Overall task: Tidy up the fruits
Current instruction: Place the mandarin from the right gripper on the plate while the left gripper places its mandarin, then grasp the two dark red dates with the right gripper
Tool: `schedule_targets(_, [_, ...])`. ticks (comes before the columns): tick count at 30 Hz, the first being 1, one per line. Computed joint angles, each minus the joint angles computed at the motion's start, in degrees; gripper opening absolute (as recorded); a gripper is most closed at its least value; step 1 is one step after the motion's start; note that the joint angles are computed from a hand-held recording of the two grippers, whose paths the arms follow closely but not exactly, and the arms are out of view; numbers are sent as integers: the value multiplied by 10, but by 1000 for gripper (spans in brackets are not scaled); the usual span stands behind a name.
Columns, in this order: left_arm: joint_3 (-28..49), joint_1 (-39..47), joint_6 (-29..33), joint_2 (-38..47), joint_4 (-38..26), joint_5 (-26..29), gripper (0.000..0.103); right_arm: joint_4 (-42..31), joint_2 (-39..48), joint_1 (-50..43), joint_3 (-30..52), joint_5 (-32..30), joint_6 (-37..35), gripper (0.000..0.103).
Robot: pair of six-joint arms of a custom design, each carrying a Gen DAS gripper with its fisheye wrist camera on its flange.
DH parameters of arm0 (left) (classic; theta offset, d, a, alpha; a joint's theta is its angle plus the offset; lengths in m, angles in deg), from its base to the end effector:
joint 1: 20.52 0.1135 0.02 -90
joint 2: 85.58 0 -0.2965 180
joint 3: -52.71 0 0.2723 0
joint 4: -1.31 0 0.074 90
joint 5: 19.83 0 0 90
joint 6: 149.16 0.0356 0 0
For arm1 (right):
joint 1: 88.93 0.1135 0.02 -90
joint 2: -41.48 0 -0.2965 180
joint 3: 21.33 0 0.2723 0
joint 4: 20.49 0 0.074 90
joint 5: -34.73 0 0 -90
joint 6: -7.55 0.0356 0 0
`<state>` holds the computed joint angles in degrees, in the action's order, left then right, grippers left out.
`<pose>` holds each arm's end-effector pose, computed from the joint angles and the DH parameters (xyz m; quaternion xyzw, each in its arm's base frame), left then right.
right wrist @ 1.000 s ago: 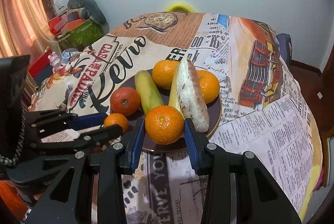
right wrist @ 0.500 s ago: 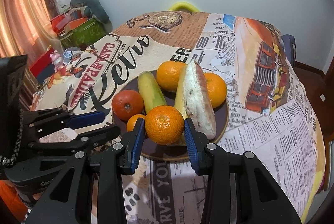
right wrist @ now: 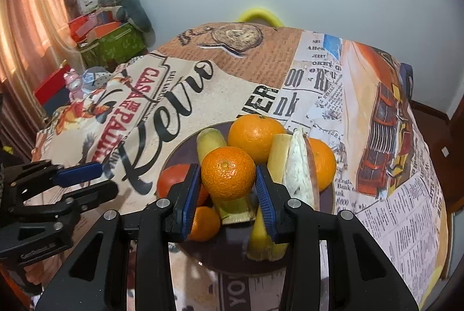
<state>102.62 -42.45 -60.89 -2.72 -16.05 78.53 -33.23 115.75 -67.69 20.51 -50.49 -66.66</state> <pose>0.2591 -0.1099 0.1755 0.1889 0.9192 -0.1365 0.3173 0.2310 0.0866 0.1752 -0.0280 0.9234 0.0844 0.3735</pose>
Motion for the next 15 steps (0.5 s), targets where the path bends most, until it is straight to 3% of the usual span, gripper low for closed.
schedule_targets(4, [-6,3,3,-2,3,4,35,3,2,-2,0,-1,6,50])
schedule_targets(15, [-35,-11,0,-84,-41,-1,35,-87,-109,46,-17,37,22,50])
